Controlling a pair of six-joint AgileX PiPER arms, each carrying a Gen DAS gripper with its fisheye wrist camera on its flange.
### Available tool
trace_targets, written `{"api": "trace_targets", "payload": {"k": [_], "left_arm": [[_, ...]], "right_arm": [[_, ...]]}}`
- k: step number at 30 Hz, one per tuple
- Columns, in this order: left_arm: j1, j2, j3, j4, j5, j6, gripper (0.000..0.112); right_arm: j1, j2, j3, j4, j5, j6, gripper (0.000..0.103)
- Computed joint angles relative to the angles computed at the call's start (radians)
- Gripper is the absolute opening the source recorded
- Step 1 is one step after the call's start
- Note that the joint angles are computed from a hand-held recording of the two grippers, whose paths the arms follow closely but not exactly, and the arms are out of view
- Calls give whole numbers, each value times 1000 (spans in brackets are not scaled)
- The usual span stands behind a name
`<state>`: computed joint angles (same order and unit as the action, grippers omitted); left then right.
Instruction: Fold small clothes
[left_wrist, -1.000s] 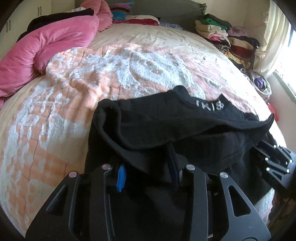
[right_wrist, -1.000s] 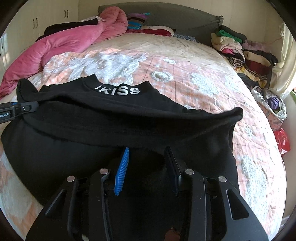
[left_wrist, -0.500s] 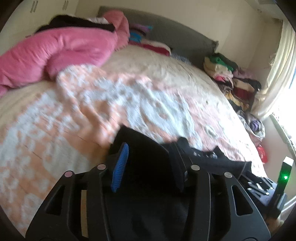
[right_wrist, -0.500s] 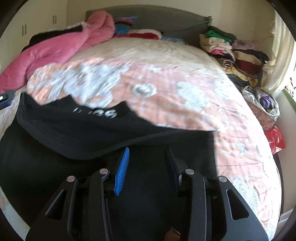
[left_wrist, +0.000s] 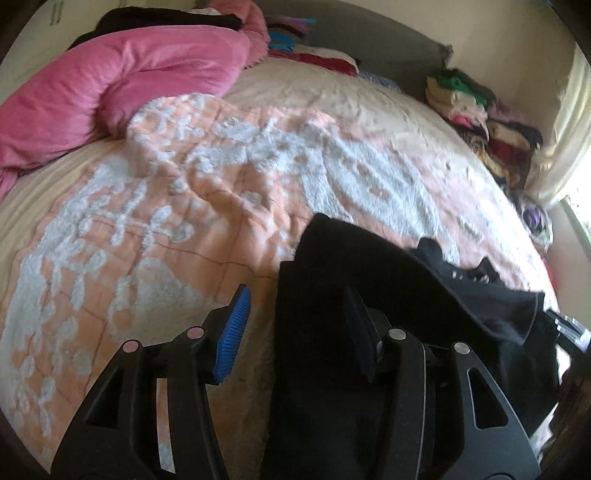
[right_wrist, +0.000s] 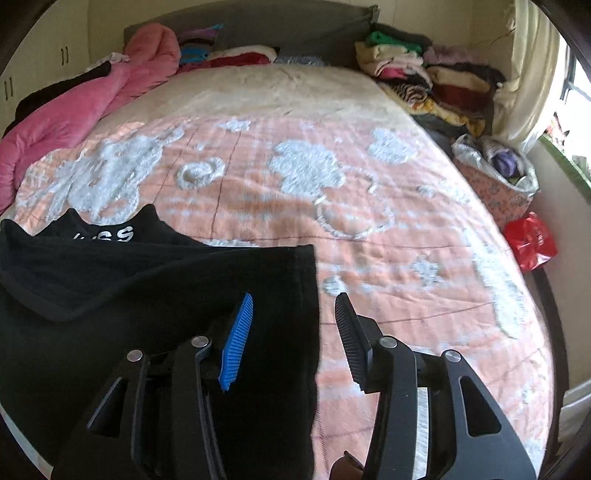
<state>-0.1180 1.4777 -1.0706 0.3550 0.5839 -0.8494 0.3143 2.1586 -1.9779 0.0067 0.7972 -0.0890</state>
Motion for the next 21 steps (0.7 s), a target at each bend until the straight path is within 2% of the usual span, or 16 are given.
{"api": "trace_targets", "payload": {"k": [1,3,4,6,11,14,16,18,21], "left_arm": [[-1,15,-5,-14,-9,29,27],[-8,23,-7,-17,-17,46,10],[-21,25,-10,11,-7,33,3],[-28,16,-11,29,-5,31,3],[-31,-40,13,122,-26,-59,2],[-25,-81,18,160,-48,-97,2],[-38,-80,4,218,-36,-132,2],[-45,-56,-9,250,-18,-148,2],[-30,-12,-7,226,-20,-129,2]], "right_arm": [[-3,17,-21,29,10,-18,43],[-9,23,-24,79,11,-46,16],[-10,12,-6,88,-6,-44,13],[-15,-20,43,106,-53,-42,9],[-26,-88,122,129,-141,-46,8],[-46,-102,115,185,-154,-71,8],[-60,-94,88,216,-154,-77,8],[-57,-80,68,186,-153,-58,8],[-45,-26,14,126,-111,-7,8]]}}
